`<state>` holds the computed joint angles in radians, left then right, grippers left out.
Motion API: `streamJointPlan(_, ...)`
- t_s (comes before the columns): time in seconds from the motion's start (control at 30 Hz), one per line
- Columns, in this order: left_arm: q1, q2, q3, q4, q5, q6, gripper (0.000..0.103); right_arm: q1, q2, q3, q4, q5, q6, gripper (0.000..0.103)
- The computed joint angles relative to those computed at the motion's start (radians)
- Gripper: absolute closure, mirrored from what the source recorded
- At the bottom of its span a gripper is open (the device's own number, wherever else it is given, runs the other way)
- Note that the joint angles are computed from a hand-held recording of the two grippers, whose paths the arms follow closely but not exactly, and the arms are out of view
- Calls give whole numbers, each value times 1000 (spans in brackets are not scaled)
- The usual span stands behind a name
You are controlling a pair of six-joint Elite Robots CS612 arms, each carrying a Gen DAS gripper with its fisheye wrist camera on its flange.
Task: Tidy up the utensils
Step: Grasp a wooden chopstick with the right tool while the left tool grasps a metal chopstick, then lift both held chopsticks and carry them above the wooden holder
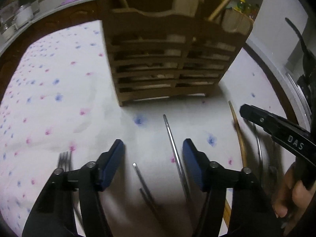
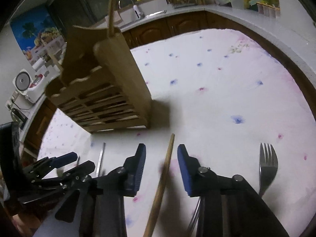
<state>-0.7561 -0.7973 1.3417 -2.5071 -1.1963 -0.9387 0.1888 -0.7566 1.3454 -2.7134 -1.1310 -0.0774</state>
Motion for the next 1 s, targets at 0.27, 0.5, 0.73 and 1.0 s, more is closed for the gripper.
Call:
streamJointPlan(0.27,-5,34,-76,125,41,42,47,16,32,-53,78,-50,-48,77)
streamJointPlan(0.5,-5,41,-87,116,57,73,82,36,32,-48,39,-144,-102,87)
streamJointPlan(0.73,-6,40,-84,109,57,76,96,34,29,-36,22,-134,-68,97)
streamJointPlan(1.0,3,-18,20,-49,5,47,103,7,-4,14,-28,-15,-1,98)
